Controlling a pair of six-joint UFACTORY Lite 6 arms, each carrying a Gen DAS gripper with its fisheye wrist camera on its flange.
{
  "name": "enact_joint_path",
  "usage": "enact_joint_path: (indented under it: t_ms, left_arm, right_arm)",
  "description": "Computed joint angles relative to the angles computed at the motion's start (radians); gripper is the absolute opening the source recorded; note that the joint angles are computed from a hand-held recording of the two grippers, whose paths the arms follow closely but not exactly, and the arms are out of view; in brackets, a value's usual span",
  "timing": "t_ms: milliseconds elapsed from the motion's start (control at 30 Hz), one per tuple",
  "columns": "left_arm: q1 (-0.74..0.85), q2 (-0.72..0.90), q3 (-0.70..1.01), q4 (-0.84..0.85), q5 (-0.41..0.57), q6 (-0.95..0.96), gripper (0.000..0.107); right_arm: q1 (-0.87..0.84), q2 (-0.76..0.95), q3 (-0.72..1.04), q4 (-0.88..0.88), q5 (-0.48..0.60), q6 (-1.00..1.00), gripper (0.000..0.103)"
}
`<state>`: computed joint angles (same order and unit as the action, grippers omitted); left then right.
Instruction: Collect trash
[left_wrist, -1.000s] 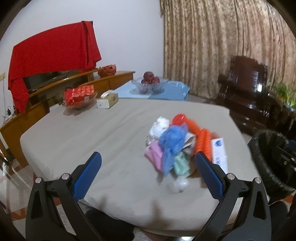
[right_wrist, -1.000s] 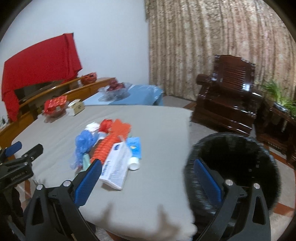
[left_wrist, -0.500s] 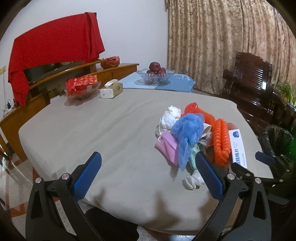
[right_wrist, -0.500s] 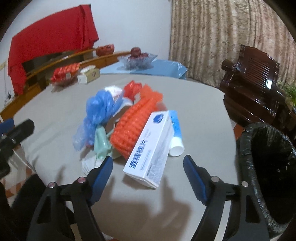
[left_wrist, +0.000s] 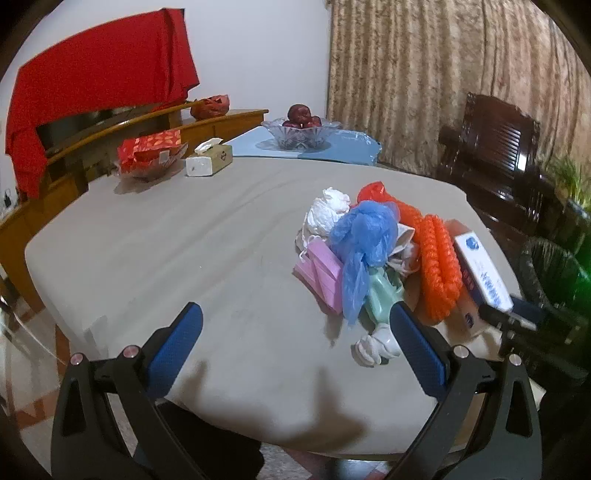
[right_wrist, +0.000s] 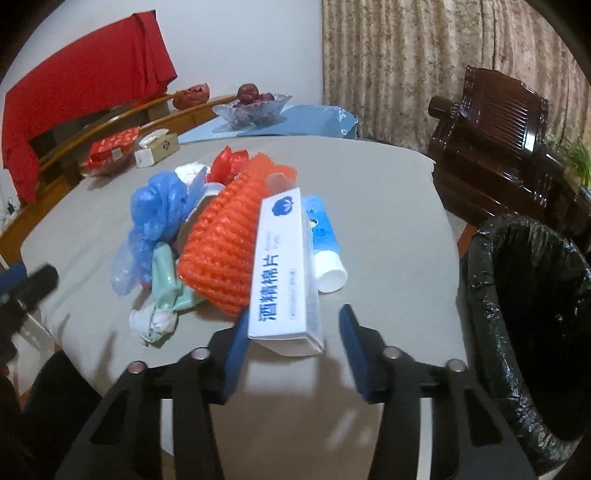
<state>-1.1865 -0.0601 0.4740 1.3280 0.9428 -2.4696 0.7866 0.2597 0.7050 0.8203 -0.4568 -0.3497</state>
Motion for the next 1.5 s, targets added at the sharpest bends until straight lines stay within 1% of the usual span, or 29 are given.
enact_joint_path:
  t_ms: [33, 100, 200, 233, 300, 333, 467, 567, 700, 767, 833, 900, 1100, 1167, 1200, 1267, 1367, 1500]
  left_arm:
    - [-0.006, 0.002, 0.001, -0.002, 0.007, -0.005, 0.098]
    - [-0.009, -0.01, -0.005, 0.003, 0.008, -0.014, 0.098]
    - [-0.015, 0.008, 0.012, 0.005, 0.012, -0.004, 0.098]
    - [-0.013, 0.013, 0.015, 0.009, 0.011, -0.001, 0.098]
    - [-0.02, 0.017, 0.02, 0.014, 0.013, 0.001, 0.098]
    - [-0.024, 0.019, 0.023, 0.018, 0.015, -0.003, 0.098]
    - [-0.027, 0.033, 0.045, 0.04, 0.017, -0.014, 0.098]
    - [-0.021, 0.08, 0.094, 0.085, -0.002, -0.023, 0.096]
    - [0.001, 0.176, 0.191, 0.169, -0.056, -0.042, 0.09]
    - [0.02, 0.25, 0.263, 0.215, -0.083, -0.046, 0.086]
    - [0.034, 0.321, 0.33, 0.241, -0.102, -0.042, 0.085]
    - [0.054, 0.401, 0.404, 0.265, -0.122, -0.036, 0.08]
    - [0.137, 0.591, 0.59, 0.3, -0.203, 0.008, 0.058]
    - [0.16, 0.635, 0.634, 0.31, -0.232, 0.018, 0.037]
    - [0.168, 0.642, 0.638, 0.327, -0.246, 0.004, 0.032]
    - [0.164, 0.645, 0.642, 0.322, -0.239, 0.002, 0.027]
    - [0.133, 0.616, 0.626, 0.319, -0.2, 0.002, 0.025]
    - [0.078, 0.562, 0.636, 0.297, -0.147, 0.032, 0.025]
  right_arm:
    - [0.003, 0.0, 0.0, 0.013, -0.014, -0.004, 0.046]
    - [-0.008, 0.016, 0.018, -0.008, -0.004, 0.011, 0.046]
    - [-0.013, 0.071, 0.068, 0.007, 0.0, -0.014, 0.046]
    - [-0.017, 0.08, 0.072, -0.009, -0.003, -0.001, 0.044]
    - [-0.032, 0.096, 0.081, -0.084, 0.003, 0.05, 0.033]
    - [-0.038, 0.095, 0.08, -0.108, 0.007, 0.073, 0.032]
    - [-0.068, -0.006, -0.006, -0.193, -0.012, 0.168, 0.031]
    - [-0.095, -0.106, -0.079, -0.235, -0.017, 0.201, 0.03]
    - [-0.138, -0.264, -0.186, -0.224, -0.012, 0.174, 0.03]
    - [-0.169, -0.328, -0.226, -0.206, 0.004, 0.146, 0.03]
    - [-0.201, -0.361, -0.241, -0.189, 0.024, 0.119, 0.03]
    - [-0.235, -0.39, -0.266, -0.207, 0.036, 0.129, 0.03]
    - [-0.32, -0.412, -0.309, -0.337, 0.049, 0.225, 0.03]
    - [-0.334, -0.415, -0.316, -0.364, 0.049, 0.243, 0.03]
    - [-0.337, -0.417, -0.32, -0.372, 0.045, 0.247, 0.03]
    - [-0.346, -0.425, -0.325, -0.382, 0.046, 0.246, 0.03]
    - [-0.374, -0.46, -0.346, -0.428, 0.053, 0.276, 0.03]
    - [-0.443, -0.55, -0.382, -0.482, 0.086, 0.293, 0.03]
